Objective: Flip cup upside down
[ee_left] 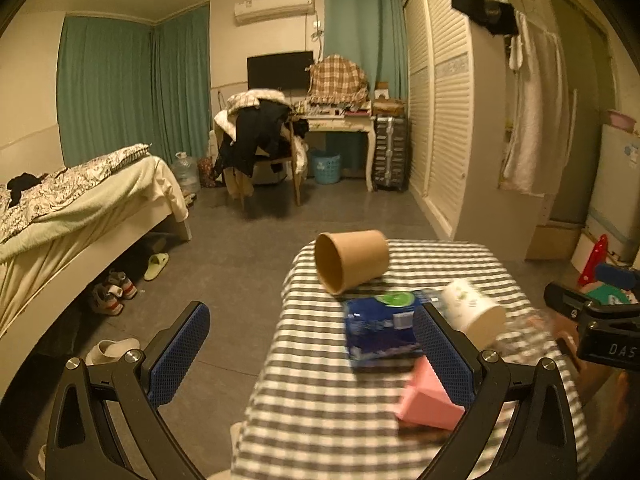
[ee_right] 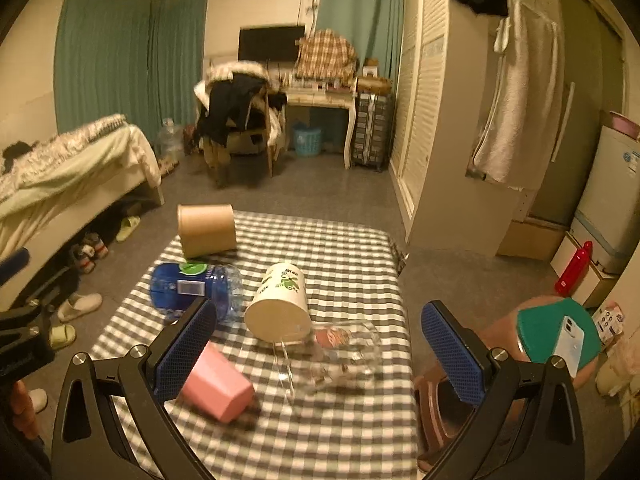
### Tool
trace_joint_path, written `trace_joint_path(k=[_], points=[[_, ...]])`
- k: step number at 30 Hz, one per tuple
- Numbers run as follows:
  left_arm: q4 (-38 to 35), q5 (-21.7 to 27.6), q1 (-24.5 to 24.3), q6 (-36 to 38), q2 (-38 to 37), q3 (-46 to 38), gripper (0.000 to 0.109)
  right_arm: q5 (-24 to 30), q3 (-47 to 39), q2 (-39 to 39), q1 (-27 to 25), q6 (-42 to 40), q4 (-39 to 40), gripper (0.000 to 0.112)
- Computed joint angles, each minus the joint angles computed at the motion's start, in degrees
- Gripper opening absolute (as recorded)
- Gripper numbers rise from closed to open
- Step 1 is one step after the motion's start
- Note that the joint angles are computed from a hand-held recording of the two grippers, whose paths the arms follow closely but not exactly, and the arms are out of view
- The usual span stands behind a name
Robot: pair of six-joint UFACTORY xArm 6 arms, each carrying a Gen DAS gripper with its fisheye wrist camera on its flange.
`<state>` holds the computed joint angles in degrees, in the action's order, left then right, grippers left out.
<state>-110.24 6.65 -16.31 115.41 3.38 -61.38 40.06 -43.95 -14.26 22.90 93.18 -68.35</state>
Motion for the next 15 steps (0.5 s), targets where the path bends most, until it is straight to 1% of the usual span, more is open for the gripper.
trace_joint_path(k=[2,4,5,7,9,11,13,15], points=[[3.2,-0.6,0.4,-3.0,3.5,-3.0,0.103,-6.0,-2.6,4.5,-4.0,-2.7,2.5,0.103],[6.4,-1.1,0.7,-6.0,6.6,-5.5,0.103,-10.2,-5.1,8.9,-7.2,-5.3,5.4,0.103],[7.7,-1.0,0.9,-7.3,7.6,-6.0,0.103,-11.3,-6.4,11.0,-8.4,-6.5,7.0,0.103],[11.1,-0.5,1.4,-10.7,9.6,-7.3,0.103,-12.3,-9.1,14.8,-10.2,-10.7,12.1,0.098],[13.8,-0.4,1.4,-13.1,10.9,-8.1,0.103,-13.0,-11.8,18.3,-11.4,-15.1,16.6,0.097],[15.6,-0.1,1.4,-14.8,12.2,-8.8,0.103,-11.3,-14.4,21.1,-11.4,-18.2,19.6,0.096],[18.1,0.9,1.8,-17.3,13.0,-9.0,0.103,-10.7,-16.4,23.8,-11.2,-21.3,22.4,0.091],[20.1,1.6,1.8,-19.5,13.6,-9.2,0.103,-9.6,-18.5,26.1,-11.0,-25.2,26.1,0.090]])
